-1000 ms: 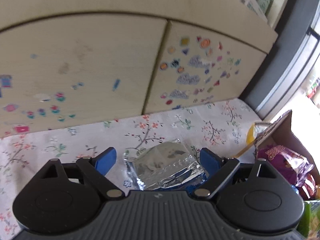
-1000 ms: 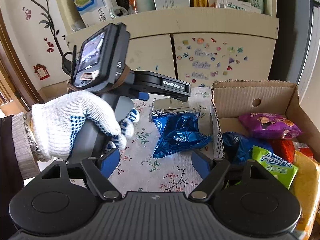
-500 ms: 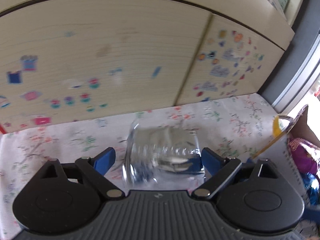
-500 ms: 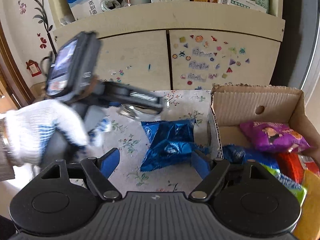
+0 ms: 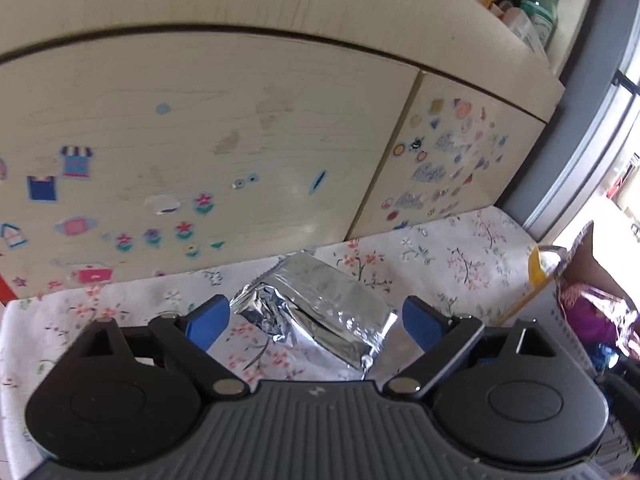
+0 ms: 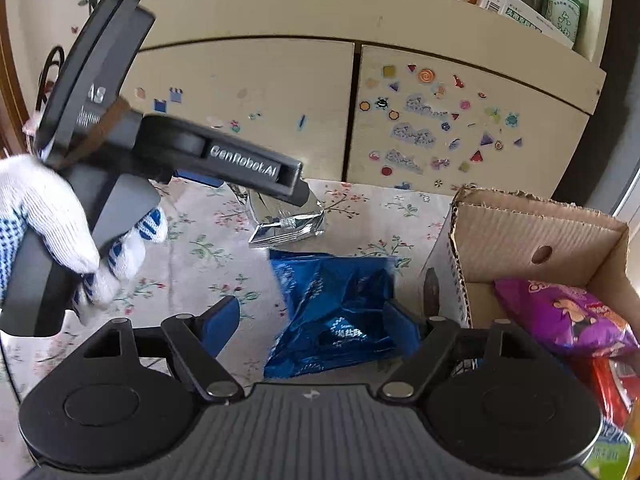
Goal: Organize snacks
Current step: 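Grasp the silver foil packet with the left tool while the right tool grasps the blue foil packet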
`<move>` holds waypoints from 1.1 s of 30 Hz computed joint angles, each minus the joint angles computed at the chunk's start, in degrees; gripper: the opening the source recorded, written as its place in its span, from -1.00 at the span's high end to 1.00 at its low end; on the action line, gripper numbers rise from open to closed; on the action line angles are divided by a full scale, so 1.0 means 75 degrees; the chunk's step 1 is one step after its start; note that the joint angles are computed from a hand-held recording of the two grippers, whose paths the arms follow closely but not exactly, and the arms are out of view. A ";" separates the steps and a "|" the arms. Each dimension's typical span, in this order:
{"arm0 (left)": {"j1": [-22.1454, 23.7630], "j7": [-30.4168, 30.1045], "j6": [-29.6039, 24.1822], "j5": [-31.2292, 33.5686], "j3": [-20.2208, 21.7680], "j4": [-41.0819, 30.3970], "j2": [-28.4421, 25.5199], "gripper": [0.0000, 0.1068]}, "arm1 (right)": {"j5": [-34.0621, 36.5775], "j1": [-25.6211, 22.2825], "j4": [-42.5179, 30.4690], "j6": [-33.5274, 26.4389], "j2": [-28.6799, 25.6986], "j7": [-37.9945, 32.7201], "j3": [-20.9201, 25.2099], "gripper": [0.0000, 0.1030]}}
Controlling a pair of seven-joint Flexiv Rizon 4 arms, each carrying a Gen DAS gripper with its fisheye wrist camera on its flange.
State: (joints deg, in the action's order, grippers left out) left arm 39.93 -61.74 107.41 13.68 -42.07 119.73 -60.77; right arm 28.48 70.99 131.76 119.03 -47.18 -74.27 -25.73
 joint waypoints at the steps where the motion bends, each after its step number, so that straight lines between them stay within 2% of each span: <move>1: -0.0049 -0.0021 -0.0001 -0.0034 0.0010 -0.0053 -0.0031 -0.75 | 0.0043 0.0073 -0.0043 -0.0052 -0.0083 -0.0004 -0.0106 -0.63; 5: -0.0459 -0.0173 0.0113 -0.0177 0.0305 -0.0256 -0.0020 -0.75 | 0.0060 0.0208 -0.0151 -0.0154 -0.0337 0.0063 -0.0358 -0.60; 8: -0.1033 -0.0234 0.0338 -0.0238 0.0888 -0.0380 0.0195 -0.81 | -0.0040 0.0265 -0.0145 -0.0109 -0.0424 0.0045 -0.0436 -0.46; 14: -0.0788 -0.0129 -0.0143 -0.0146 0.0852 -0.0506 0.0332 -0.81 | -0.0375 -0.0047 -0.0031 -0.0049 -0.0039 -0.0241 -0.0049 -0.39; 16: -0.0760 0.0023 -0.0351 -0.0260 0.0879 -0.0506 0.0486 -0.81 | -0.0326 -0.0153 -0.0070 -0.0033 0.0028 -0.0209 0.0058 -0.41; 18: -0.0904 0.0082 -0.0140 -0.0362 0.1036 -0.0478 0.0590 -0.78 | -0.0258 -0.0431 -0.0139 0.0149 0.0062 -0.0104 0.0311 -0.60; 20: -0.0846 0.0062 -0.0081 -0.0372 0.0886 -0.0470 0.0507 -0.78 | -0.0087 -0.0571 -0.0230 0.0255 0.0031 -0.0023 0.0435 -0.70; 22: -0.0803 0.0044 -0.0229 -0.0425 0.0713 -0.0479 0.0448 -0.78 | -0.0015 -0.0763 -0.0338 0.0271 0.0022 0.0053 0.0596 -0.70; 25: -0.1092 0.0039 -0.0155 -0.0519 0.0840 -0.0543 0.0474 -0.78 | 0.0226 -0.0394 -0.0437 0.0145 -0.0186 -0.0083 0.0258 -0.69; 27: -0.1489 0.0024 -0.0143 -0.0629 0.1172 -0.0631 0.0600 -0.78 | 0.0298 -0.0008 -0.0465 -0.0160 -0.0350 -0.0121 -0.0141 -0.52; 30: -0.2093 -0.0086 0.0108 -0.0789 0.1724 -0.0729 0.0701 -0.79 | 0.0088 0.0109 -0.0387 -0.0173 -0.0443 -0.0101 -0.0288 -0.42; 33: -0.2217 -0.0115 0.0323 -0.0636 0.1896 -0.0734 0.0668 -0.73 | -0.0034 0.0092 -0.0275 -0.0102 -0.0394 -0.0081 -0.0295 -0.31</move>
